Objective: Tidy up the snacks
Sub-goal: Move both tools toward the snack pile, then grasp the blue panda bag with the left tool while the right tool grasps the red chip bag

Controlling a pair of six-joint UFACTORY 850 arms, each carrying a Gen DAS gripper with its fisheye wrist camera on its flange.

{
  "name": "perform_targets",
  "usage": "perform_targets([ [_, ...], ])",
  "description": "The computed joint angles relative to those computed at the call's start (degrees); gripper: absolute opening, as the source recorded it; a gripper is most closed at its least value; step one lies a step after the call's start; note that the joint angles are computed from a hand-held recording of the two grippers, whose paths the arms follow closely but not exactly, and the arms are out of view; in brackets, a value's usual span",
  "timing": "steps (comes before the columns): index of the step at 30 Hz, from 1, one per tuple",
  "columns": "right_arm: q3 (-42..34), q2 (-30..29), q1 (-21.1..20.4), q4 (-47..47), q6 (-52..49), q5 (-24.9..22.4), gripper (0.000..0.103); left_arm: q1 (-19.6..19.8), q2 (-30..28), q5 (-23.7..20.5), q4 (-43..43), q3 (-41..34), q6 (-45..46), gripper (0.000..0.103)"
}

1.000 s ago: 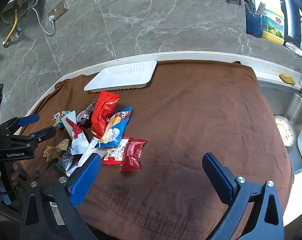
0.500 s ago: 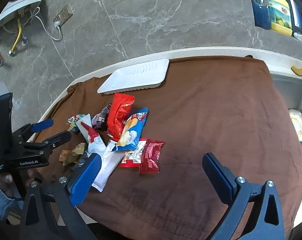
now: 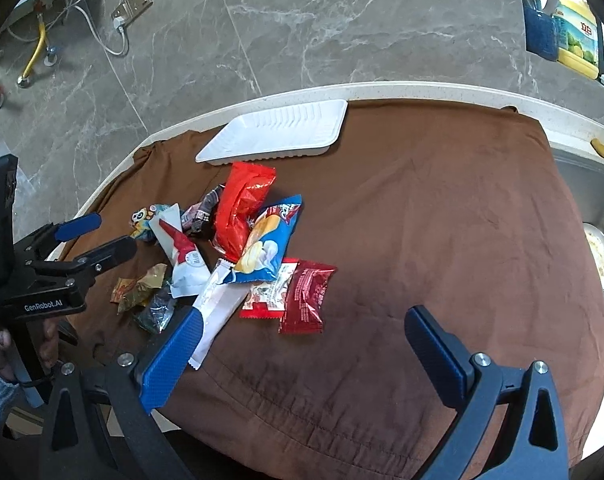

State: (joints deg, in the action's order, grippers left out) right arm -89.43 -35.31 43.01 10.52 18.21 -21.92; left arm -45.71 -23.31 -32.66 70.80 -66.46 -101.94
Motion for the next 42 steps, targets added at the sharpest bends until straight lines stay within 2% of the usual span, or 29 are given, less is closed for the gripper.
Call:
perform_targets([
  [6, -0.6, -0.3, 0.3, -4.1, 4.1, -0.5, 0.103, 0.1, 0.5, -0.5, -0.2, 0.5, -0.6, 0.103],
  [17, -1.6, -0.9, 0.0, -5.1, 5.9, -1.0, 0.103, 0.5, 0.5, -1.3, -0.8, 0.6, -0.2, 0.103],
  [33, -3.8, -2.4, -0.1, -3.0, 3.8, -1.5, 0.103, 1.0, -0.1, -1.5, -1.2, 0.5, -0.1, 0.103],
  [42, -7.6, -5.1, -0.4, 1.6, -1.3, -2.6, 0.103, 2.3, -0.2, -1.0, -0.7, 0.8, -0.8, 0.103],
])
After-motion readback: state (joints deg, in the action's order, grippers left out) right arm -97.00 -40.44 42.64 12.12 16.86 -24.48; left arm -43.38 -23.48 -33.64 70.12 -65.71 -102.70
